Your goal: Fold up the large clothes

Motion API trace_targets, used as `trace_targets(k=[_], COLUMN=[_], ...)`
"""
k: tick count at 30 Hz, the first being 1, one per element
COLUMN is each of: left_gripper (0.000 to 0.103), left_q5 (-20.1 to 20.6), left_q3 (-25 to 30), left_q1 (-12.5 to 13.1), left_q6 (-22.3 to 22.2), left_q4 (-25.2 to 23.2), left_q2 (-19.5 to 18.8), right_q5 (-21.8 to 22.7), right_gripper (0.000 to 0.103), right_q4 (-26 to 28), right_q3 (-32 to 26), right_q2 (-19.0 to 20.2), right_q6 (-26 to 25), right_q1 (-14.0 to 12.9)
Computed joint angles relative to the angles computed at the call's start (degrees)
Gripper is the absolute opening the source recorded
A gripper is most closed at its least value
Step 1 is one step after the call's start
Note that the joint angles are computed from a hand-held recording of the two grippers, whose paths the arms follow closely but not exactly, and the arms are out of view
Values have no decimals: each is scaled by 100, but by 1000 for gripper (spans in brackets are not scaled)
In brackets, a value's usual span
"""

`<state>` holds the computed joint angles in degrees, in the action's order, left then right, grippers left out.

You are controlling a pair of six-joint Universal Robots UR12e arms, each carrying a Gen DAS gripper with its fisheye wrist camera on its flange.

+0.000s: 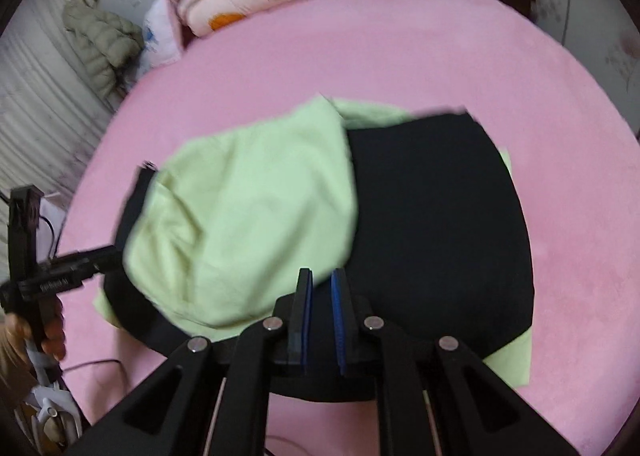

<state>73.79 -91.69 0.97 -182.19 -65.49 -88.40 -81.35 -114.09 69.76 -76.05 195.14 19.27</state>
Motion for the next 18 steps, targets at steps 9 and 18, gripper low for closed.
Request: trace_targets(k=[9, 18], left_gripper=[59, 59], left_q5=[-30, 613], left_q3=[-69, -201], left_q1=[-515, -728], left_q6=[-981, -1492], left_q4=[1039, 188], left_q2=[-177, -409], right_q5=[-77, 65], right_gripper=[9, 8], right_q4=[253, 511], right_q3=[-838, -240], right_q2=[706, 632], right_q6=[47, 420], right_q1=[329, 309])
